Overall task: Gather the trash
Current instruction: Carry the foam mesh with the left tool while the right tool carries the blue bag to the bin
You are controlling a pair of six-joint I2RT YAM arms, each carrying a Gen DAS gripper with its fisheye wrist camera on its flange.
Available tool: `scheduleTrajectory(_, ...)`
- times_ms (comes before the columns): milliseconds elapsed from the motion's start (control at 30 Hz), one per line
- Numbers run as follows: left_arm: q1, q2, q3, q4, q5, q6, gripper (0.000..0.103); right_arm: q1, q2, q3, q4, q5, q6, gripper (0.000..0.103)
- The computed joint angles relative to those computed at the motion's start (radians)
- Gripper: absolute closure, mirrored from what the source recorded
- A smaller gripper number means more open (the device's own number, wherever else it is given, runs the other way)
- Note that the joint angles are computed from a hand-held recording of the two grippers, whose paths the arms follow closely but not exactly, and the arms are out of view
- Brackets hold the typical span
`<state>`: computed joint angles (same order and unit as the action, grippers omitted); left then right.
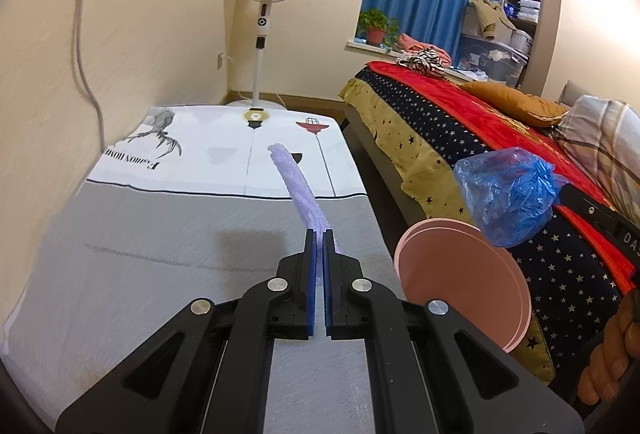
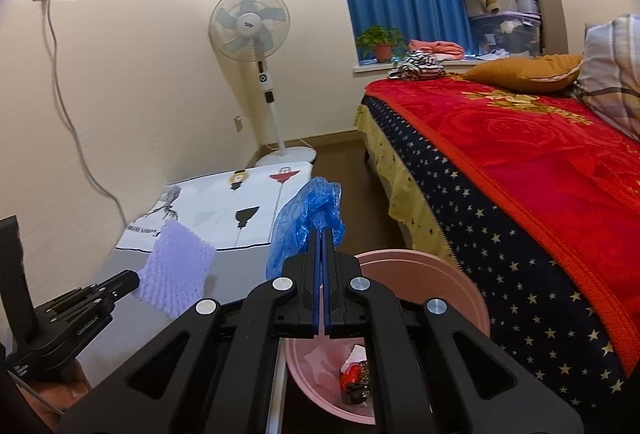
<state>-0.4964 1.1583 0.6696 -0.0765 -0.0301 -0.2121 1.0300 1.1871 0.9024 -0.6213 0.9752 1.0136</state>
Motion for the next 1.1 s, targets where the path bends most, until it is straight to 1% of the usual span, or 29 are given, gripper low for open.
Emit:
scheduleTrajectory(200, -0.023, 0.016, 0.008, 0.017, -0.007, 0.007, 0.1, -0.005, 0.004, 0.011, -0.049, 0.017, 0.039, 0.102)
scheduleTrajectory(667, -0.104, 0.075, 0.038, 0.068, -0.033, 0.021, 0.1, -0.042, 0.002, 0.012, -0.113, 0.03, 0.089, 0.102)
scheduleTrajectory(1100, -0.162, 0.158, 0.069, 0.141, 0.002, 0.026, 0.1, -0.077, -0.003, -0.002, -0.169, 0.02, 0.144, 0.102)
